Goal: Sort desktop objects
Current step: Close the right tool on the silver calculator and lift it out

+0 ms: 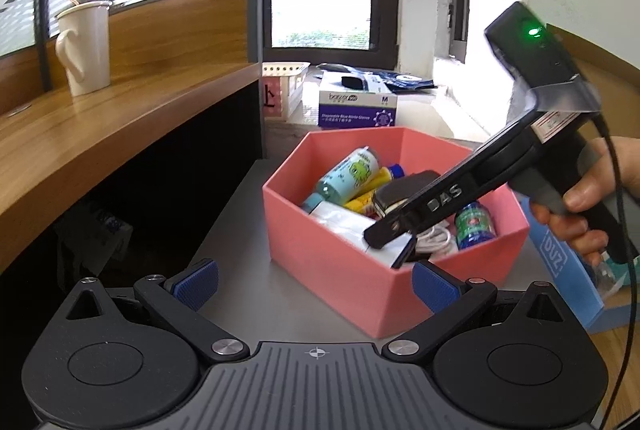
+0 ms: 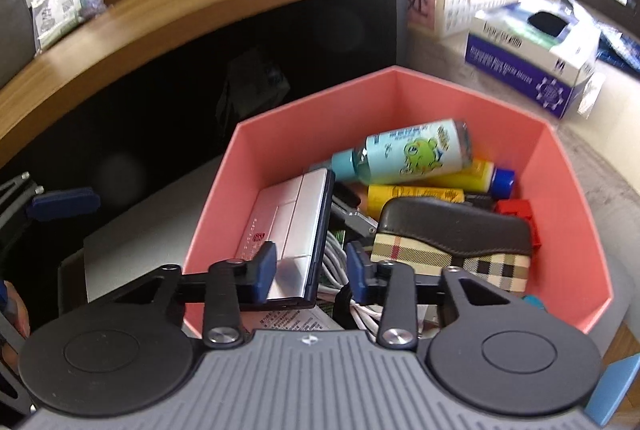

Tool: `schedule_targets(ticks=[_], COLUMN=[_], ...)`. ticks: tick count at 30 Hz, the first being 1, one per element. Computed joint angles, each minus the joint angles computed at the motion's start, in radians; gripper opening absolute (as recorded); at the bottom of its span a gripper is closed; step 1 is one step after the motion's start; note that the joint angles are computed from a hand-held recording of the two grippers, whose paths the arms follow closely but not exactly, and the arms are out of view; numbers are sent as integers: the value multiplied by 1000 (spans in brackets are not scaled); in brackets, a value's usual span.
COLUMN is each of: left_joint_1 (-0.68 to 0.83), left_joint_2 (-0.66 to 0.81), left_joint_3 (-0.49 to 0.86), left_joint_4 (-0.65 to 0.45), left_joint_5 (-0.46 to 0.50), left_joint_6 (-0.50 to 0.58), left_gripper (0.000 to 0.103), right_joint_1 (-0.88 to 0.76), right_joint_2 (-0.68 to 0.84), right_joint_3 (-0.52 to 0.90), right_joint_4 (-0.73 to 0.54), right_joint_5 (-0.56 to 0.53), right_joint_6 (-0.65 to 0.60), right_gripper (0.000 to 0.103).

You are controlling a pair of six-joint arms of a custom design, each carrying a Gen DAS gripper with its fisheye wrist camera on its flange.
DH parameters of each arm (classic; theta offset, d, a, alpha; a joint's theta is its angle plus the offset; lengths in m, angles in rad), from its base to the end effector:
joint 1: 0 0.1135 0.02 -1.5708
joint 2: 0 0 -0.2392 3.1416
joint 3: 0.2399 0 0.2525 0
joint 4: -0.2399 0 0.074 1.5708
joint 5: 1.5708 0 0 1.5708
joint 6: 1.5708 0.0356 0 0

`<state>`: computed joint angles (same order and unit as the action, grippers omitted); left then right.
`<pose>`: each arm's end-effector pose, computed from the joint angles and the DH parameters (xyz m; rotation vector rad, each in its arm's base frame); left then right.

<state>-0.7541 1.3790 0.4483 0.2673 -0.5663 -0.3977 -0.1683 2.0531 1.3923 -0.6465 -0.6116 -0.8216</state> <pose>0.1960 -0.1579 0.1234 0.0789 2.1161 -0.0451 0.3862 -0.0449 0.1227 -0.9269 2.4008 0.5525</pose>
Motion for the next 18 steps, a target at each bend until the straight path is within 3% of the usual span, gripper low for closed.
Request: schedule_targets(ticks=[12, 18], left_joint_1=[112, 146], left_joint_2=[63, 58], left_joint_3=[17, -14], left_joint_4=[112, 151], left_joint_5=[158, 202], left_joint_6=[167, 177], left_gripper=[103, 103], right_joint_1=[47, 50], right_joint_2=[221, 215], right_joint_3=[312, 342], right_joint_4=[-243, -290], right_joint_5=[-19, -21], right_joint_6=[101, 116], right_gripper=[40, 32])
